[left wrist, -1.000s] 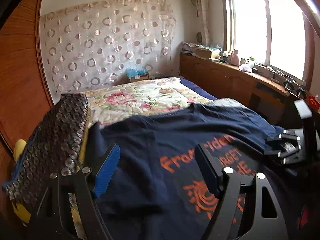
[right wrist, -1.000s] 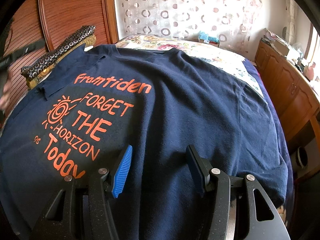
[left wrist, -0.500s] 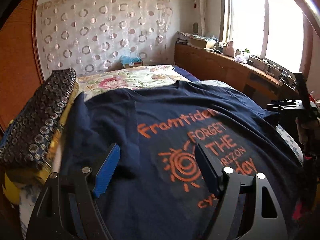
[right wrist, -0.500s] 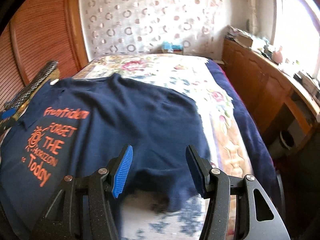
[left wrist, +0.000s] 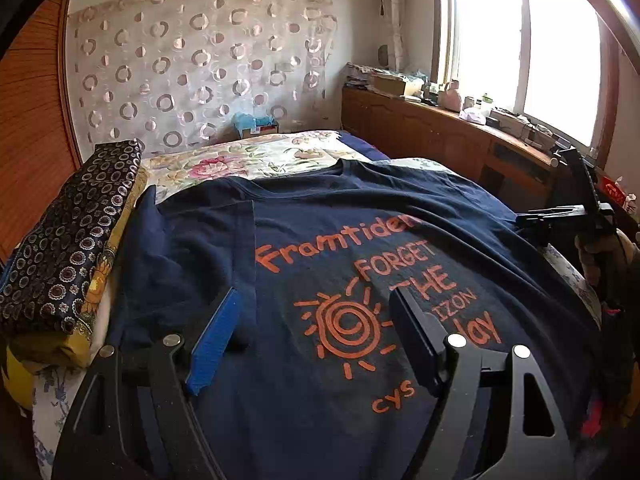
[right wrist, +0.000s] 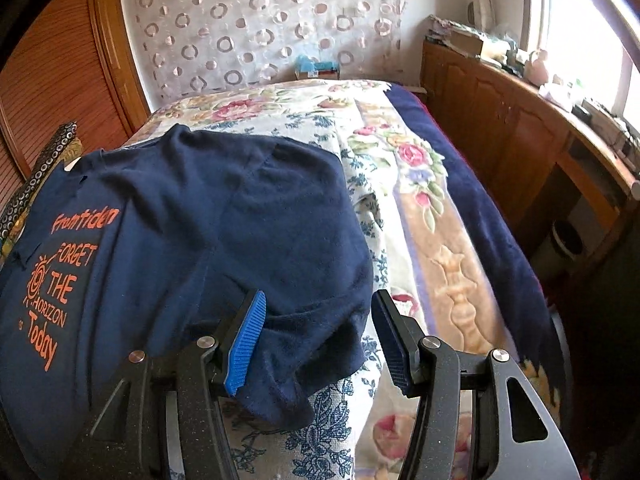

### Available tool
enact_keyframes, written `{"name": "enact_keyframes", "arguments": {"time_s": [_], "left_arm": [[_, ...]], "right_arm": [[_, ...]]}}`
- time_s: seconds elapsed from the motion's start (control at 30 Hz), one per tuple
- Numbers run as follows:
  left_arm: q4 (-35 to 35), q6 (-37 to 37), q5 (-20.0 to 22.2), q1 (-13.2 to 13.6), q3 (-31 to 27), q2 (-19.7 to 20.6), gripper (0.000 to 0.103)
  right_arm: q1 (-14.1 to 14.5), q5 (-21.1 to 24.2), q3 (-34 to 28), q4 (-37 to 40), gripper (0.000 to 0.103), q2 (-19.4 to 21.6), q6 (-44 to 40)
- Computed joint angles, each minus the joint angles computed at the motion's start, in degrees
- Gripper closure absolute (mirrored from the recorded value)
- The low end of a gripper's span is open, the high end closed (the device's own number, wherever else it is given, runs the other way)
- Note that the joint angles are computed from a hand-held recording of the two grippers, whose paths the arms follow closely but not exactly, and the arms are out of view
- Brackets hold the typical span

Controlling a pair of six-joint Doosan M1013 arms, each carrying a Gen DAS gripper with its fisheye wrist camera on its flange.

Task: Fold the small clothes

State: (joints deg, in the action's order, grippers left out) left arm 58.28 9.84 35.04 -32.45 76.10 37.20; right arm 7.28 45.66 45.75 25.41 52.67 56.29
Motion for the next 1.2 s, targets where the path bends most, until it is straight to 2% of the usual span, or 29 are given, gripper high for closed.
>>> {"name": "enact_keyframes", "arguments": {"time_s": [0.2,0.37,0.6,0.67,0.8,0.9,1.0,1.1,1.2], "left_arm": [[-0.5,0.6,-0.1,0.0,0.0,0.0,0.025],[-0.9,0.9,0.0,-0.1,-0.2,0.0,0.025],[-2.0,1.3,0.0,0.0,-0.4,0.3,0.025],[-2.2,1.4,0.1,0.0,-0.4,0.3,0.025],[-2.0,1.2,0.1,-0.1,-0.3,0.3,0.025],[-2.1,1.2,0.0,-0.1,-0.3,0.3,0.025],[-1.9,0.9,0.1,-0.1,-0.2,0.2,0.025],[-2.0,1.0,0.1,-0.1,-0.2,0.2,0.025],[-1.8,0.7,0.0,-0.2,0.1,0.1,0.025]], "right_arm": [[-0.4,3.4,-3.2,1.0,0.046,1.6,0.9],[-0.7,3.8,-2.9,2.8,0.059,1.5,-1.1],[0.1,-1.0,0.3,-1.3,0.079,-0.1,-2.2],[0.4,-2.5,1.2,-2.4,0.093,-0.7,-3.0],[0.6,-5.2,2.7,-1.9,0.096,-1.7,-4.6],[0.7,-8.3,5.0,1.9,0.096,-3.2,-8.2],[1.1,-10.9,7.9,9.0,0.096,-5.3,-15.2],[1.9,-11.0,10.6,16.3,0.096,-7.1,-24.4],[2.8,-7.7,12.0,18.6,0.096,-7.7,-28.7]]}}
